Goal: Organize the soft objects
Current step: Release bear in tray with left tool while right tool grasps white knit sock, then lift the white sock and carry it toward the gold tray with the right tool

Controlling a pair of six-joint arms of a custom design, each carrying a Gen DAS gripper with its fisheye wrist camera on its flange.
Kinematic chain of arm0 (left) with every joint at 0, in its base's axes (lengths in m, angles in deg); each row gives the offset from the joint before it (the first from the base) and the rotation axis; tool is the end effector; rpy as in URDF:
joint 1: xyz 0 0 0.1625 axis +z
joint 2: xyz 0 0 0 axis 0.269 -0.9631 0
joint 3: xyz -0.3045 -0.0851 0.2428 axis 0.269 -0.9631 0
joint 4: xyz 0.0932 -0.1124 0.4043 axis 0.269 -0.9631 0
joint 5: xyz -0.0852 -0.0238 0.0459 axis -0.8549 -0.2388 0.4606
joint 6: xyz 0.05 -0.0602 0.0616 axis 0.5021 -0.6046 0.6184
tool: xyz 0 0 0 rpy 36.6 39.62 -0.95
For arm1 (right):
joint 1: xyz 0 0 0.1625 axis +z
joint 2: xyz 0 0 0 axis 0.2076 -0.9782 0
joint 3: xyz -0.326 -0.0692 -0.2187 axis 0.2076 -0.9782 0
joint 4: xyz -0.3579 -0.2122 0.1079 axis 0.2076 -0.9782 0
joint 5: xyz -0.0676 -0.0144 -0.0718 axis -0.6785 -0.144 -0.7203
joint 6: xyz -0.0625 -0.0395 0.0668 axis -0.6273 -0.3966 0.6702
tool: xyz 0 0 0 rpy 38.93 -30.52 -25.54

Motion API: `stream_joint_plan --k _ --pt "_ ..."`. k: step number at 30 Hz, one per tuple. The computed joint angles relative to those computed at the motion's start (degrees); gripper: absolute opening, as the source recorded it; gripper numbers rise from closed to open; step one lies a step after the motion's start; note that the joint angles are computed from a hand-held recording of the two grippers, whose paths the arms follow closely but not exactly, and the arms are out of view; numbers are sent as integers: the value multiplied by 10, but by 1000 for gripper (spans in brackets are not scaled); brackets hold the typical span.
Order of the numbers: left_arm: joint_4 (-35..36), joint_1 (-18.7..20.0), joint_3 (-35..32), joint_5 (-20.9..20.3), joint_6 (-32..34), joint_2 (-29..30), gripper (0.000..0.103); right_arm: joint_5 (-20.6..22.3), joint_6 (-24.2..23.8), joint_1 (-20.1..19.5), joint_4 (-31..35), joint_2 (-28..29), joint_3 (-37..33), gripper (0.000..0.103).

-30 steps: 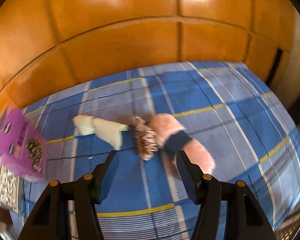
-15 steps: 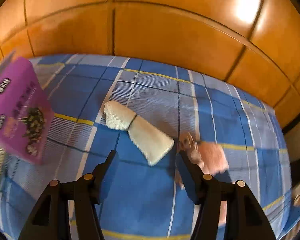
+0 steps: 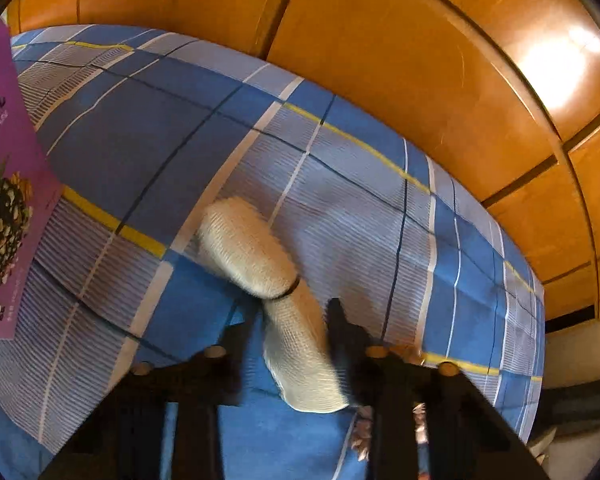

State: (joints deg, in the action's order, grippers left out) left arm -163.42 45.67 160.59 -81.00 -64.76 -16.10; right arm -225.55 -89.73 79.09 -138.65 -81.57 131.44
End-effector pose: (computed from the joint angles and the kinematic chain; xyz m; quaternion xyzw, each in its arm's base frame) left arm -0.1167 -0.6564 0.2198 0.0836 0.8366 -0.4236 0.3372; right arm 0.0599 -0.7073 0.2598 0.0577 -0.8232 0.1752 0.5369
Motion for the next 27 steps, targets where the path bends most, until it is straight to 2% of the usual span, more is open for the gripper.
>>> stream_joint_plan --k 1,3,5,8,10,13,15,22,27 --pt "3 0 -1 0 -2 0 103 4 30 1 16 -9 10 14" --pt "7 1 -2 -1 -6 -1 103 17 80 3 44 -27 30 14" --pt "10 1 -2 0 -10 -2 103 44 168 5 99 -57 60 14" --pt "17 1 -5 3 -14 -2 103 66 226 9 114 -81 95 15" --pt "17 -1 -9 10 -8 1 103 79 248 11 113 -96 117 16" --pt "-3 -8 -12 30 20 8 103 75 249 15 89 -99 136 17" --pt "12 -9 -7 24 10 -1 103 68 253 19 70 -96 143 17" --pt "0 -21 10 28 22 -27 103 34 199 30 -39 -72 164 19" --pt "-12 -34 25 34 41 -47 103 43 209 32 -57 -77 175 19"
